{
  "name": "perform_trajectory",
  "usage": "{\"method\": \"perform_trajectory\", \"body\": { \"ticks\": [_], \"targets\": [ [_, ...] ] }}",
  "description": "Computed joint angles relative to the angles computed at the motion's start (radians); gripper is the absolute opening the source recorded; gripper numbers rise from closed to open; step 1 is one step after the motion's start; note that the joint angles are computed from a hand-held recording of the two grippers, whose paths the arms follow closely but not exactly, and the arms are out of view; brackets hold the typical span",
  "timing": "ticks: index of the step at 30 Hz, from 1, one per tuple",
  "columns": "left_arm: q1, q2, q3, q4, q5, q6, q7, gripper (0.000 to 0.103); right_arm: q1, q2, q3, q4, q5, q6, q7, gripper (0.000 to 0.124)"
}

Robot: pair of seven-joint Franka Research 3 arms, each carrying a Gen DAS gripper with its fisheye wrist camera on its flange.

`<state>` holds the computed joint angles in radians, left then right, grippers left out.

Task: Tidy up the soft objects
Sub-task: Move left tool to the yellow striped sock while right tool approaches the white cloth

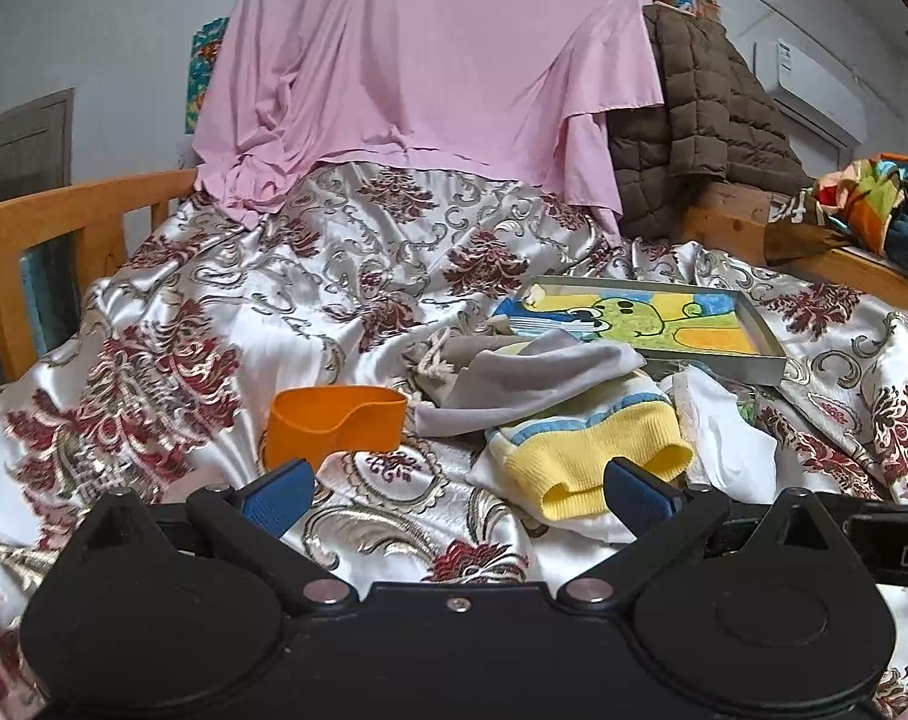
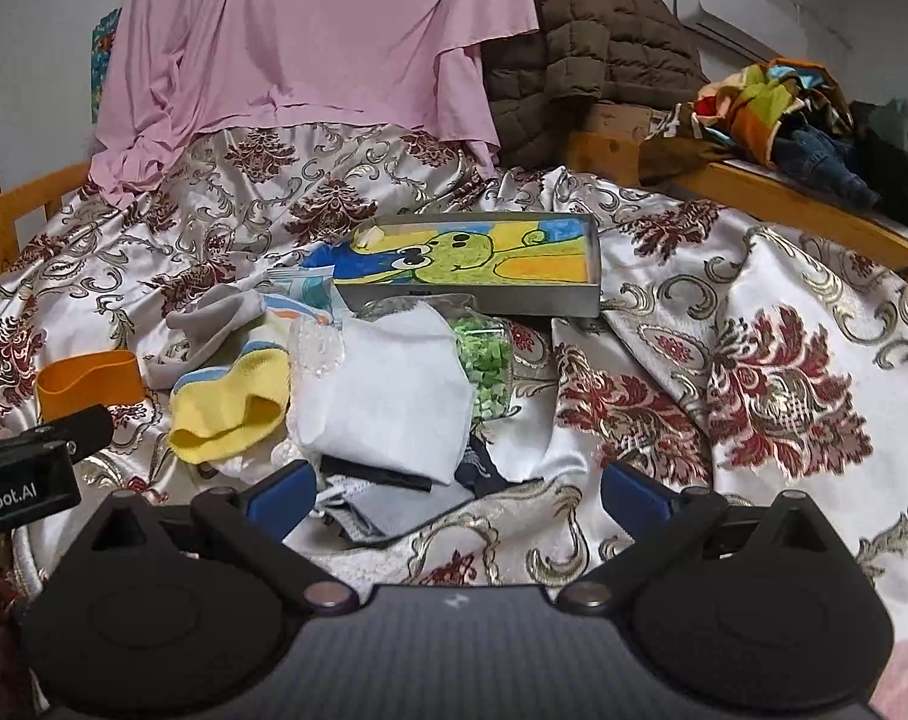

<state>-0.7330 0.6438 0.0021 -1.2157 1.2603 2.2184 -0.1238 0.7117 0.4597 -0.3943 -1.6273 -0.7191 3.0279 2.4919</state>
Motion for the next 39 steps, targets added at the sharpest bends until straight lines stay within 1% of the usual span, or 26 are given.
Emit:
{"method": "perform_trajectory", "body": {
  "ticks": [3, 6, 11, 13, 17, 18, 20, 23, 25, 28, 31, 32, 34, 36, 39],
  "targets": [
    [0.012, 0.015, 0.005, 0.022, 0.004, 0.033, 0.005, 0.102, -0.031, 0.020, 0.034, 0.031, 0.035, -0.009, -0.051, 0.103],
    [0.018, 0.034, 0.015, 0.050, 0.010, 0.069, 0.025, 0.102, -0.067, 0.041, 0.074, 0.063, 0.090, -0.020, -0.129, 0.103],
    [0.028, 0.060, 0.030, 0.083, 0.000, 0.130, 0.054, 0.102, -0.106, 0.083, 0.106, 0.117, 0.186, -0.016, -0.251, 0.103],
    [0.035, 0.069, 0.033, 0.091, -0.013, 0.160, 0.069, 0.102, -0.155, 0.096, 0.165, 0.140, 0.255, -0.029, -0.332, 0.103],
    [0.044, 0.080, 0.043, 0.097, -0.032, 0.214, 0.104, 0.102, -0.284, 0.119, 0.333, 0.183, 0.420, -0.069, -0.532, 0.103],
    [0.047, 0.083, 0.044, 0.100, -0.037, 0.229, 0.116, 0.102, -0.309, 0.127, 0.366, 0.197, 0.455, -0.079, -0.575, 0.103],
    [0.054, 0.088, 0.048, 0.102, -0.044, 0.267, 0.136, 0.102, -0.345, 0.140, 0.415, 0.216, 0.514, -0.093, -0.651, 0.103],
    [0.068, 0.101, 0.049, 0.114, -0.068, 0.317, 0.178, 0.102, -0.378, 0.160, 0.458, 0.242, 0.577, -0.081, -0.744, 0.103],
    [0.082, 0.123, 0.044, 0.143, -0.105, 0.346, 0.225, 0.102, -0.397, 0.182, 0.484, 0.271, 0.614, -0.080, -0.805, 0.103],
    [0.101, 0.157, 0.042, 0.190, -0.172, 0.389, 0.281, 0.102, -0.447, 0.229, 0.556, 0.342, 0.681, -0.101, -0.925, 0.103],
    [0.123, 0.210, 0.035, 0.271, -0.260, 0.420, 0.361, 0.102, -0.510, 0.277, 0.657, 0.405, 0.754, -0.121, -1.073, 0.103],
    [0.130, 0.227, 0.031, 0.293, -0.289, 0.431, 0.387, 0.102, -0.533, 0.296, 0.695, 0.432, 0.778, -0.138, -1.128, 0.102],
    [0.147, 0.268, 0.015, 0.352, -0.357, 0.442, 0.457, 0.102, -0.558, 0.331, 0.741, 0.489, 0.819, -0.184, -1.208, 0.100],
    [0.164, 0.312, -0.008, 0.415, -0.430, 0.443, 0.539, 0.102, -0.561, 0.366, 0.755, 0.550, 0.848, -0.228, -1.261, 0.099],
    [0.182, 0.393, -0.038, 0.541, -0.541, 0.406, 0.657, 0.102, -0.559, 0.406, 0.758, 0.621, 0.900, -0.277, -1.300, 0.099]
  ]
}}
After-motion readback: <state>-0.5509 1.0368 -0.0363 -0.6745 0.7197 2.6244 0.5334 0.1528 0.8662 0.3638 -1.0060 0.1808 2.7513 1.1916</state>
